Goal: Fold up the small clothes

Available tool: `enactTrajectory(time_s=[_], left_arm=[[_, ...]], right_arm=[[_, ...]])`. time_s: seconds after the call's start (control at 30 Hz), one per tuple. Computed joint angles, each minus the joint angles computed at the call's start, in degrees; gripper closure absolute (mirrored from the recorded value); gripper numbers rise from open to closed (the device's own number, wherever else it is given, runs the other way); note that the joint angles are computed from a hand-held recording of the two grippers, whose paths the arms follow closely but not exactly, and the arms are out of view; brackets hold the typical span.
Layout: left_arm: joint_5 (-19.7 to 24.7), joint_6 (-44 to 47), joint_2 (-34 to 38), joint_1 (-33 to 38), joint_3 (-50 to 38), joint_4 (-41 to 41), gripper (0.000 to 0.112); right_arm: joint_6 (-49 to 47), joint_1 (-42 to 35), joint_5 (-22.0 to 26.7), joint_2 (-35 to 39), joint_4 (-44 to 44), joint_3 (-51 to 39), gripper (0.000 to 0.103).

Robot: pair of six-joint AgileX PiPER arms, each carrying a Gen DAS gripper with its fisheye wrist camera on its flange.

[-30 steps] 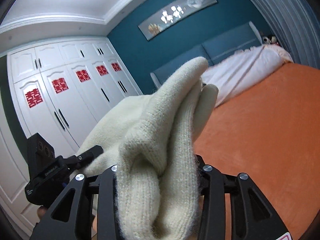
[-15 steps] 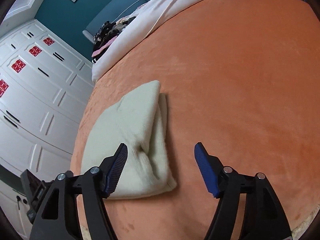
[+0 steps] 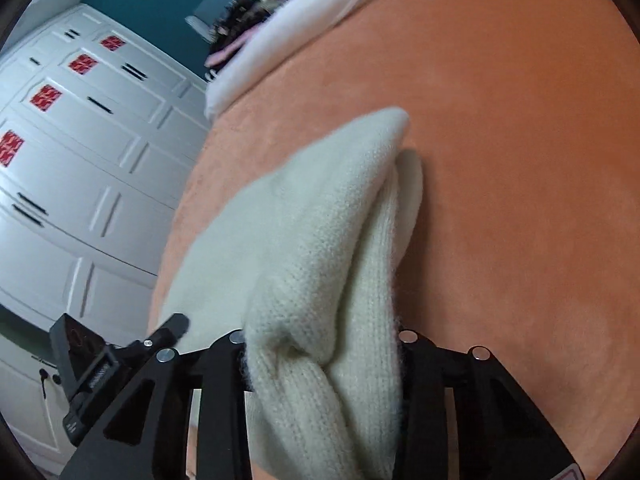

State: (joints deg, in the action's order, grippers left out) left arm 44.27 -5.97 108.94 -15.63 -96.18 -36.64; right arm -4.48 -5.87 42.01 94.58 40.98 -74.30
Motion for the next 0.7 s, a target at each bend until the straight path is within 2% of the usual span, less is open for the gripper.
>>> enactTrajectory(time_s=[0.13,0.17,0.23,0.3,0.33,0.37,0.4,0.43,0.57,0.6,0.63,0.67,0.7], left_arm=[[-0.7,5.2,-2.4,-0.4,-2.1,-3.8,0.057],[-1.0,5.1,-2.9,-1.6,-1.7,-2.3,0.056],[-1.7,3.4,-2.3,-4.6,-0.5,3.3,0.053],[0.7,-4.0,1.9,-8.2,-1.6,12.9,0.054],[-0.1,-6.8,2.5,-9.6,-0.4,16.6,0.049],[-3.1,-7.5,0.8,-10.3,2.1,17.9,0.049],[-3.8,-8.6,-0.4,-10.8,2.9,19.4,0.049],[-2.3,-10.6,-0.7,-11.1,1.8,21.6,0.049],[1.9,-17.3,-4.0,-12.8,0.2,31.9,0.051],[2.7,-18.6,-4.8,-13.4,0.2,33.8,0.049],[4.3,-20.1,-5.2,-14.0,-0.3,35.5,0.046],[5.7,-20.2,-5.0,-14.1,-0.6,35.8,0.046],[6.8,-20.8,-4.4,-14.5,-0.6,36.2,0.046]], right_arm=[[-4.2,-1.4,-0.4,-6.6,0.5,-1.6,0.071],[-5.4,-2.4,-0.5,-7.9,1.1,-0.3,0.071],[-6.1,-3.1,-2.0,-9.0,-2.3,3.7,0.07],[-2.0,-3.6,-1.2,-5.1,-8.5,5.8,0.068],[-0.2,-4.3,0.9,-1.7,-10.0,6.5,0.062],[0.6,-5.2,0.9,-0.7,-9.3,6.7,0.062],[1.0,-6.1,0.8,-1.9,-8.0,6.9,0.062],[2.9,-6.2,2.2,-3.7,-9.0,6.2,0.061],[14.8,-0.8,1.5,-13.3,-26.3,4.6,0.061],[15.7,0.2,0.9,-15.7,-28.1,5.3,0.061],[15.3,0.7,0.8,-17.1,-28.1,5.8,0.066],[13.9,0.8,1.9,-17.1,-27.3,5.7,0.077],[12.8,1.7,3.3,-15.9,-27.7,5.8,0.084]])
